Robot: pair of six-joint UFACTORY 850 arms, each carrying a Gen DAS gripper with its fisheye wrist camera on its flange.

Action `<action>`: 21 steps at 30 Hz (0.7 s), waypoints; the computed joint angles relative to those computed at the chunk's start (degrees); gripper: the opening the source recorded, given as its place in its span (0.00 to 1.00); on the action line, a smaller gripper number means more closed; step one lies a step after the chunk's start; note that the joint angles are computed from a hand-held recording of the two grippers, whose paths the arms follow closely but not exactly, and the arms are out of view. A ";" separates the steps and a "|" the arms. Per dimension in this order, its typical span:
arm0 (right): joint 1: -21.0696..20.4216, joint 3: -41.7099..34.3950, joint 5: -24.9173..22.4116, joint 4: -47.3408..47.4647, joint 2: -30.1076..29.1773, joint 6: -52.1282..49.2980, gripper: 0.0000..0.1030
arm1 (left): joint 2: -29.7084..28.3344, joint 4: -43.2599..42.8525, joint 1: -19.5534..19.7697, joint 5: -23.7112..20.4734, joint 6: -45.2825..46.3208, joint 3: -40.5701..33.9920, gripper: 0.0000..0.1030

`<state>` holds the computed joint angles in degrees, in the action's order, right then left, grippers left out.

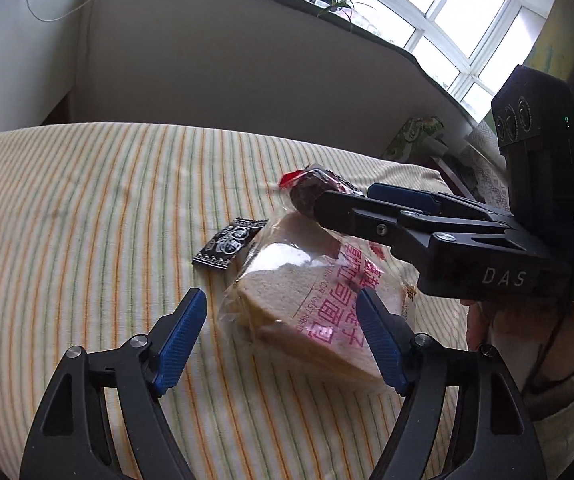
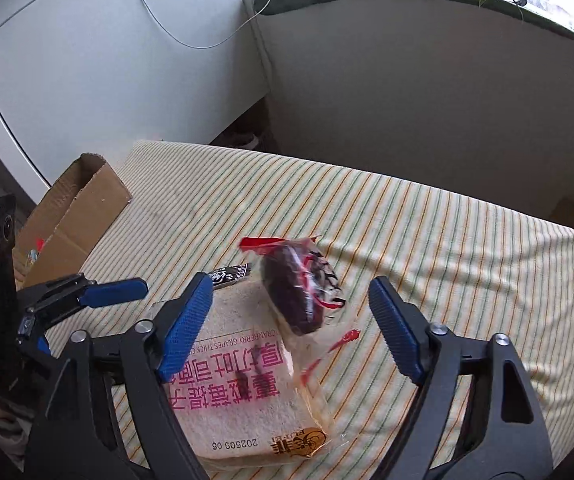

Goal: Organize snacks
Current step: 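Grasp the red-wrapped pastry with the right tool while the left tool grasps the black sweet packet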

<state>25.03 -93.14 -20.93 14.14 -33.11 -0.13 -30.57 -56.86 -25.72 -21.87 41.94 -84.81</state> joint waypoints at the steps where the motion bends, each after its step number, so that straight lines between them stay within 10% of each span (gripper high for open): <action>1: 0.01 -0.26 -0.16 -1.66 -0.28 1.02 0.47 | 0.75 1.46 0.43 1.81 -2.14 0.98 0.74; 3: -0.10 -0.38 -0.31 -2.76 -0.61 2.17 0.29 | 1.41 5.02 1.37 4.69 -8.14 1.92 0.74; 12: -2.45 1.06 -0.63 13.66 -1.08 -13.43 0.46 | -4.15 29.39 0.93 2.53 -26.53 -6.16 0.74; 21: -2.22 0.09 -1.69 13.45 -2.07 -15.42 0.40 | -6.79 26.80 0.13 0.71 -19.27 -9.77 0.69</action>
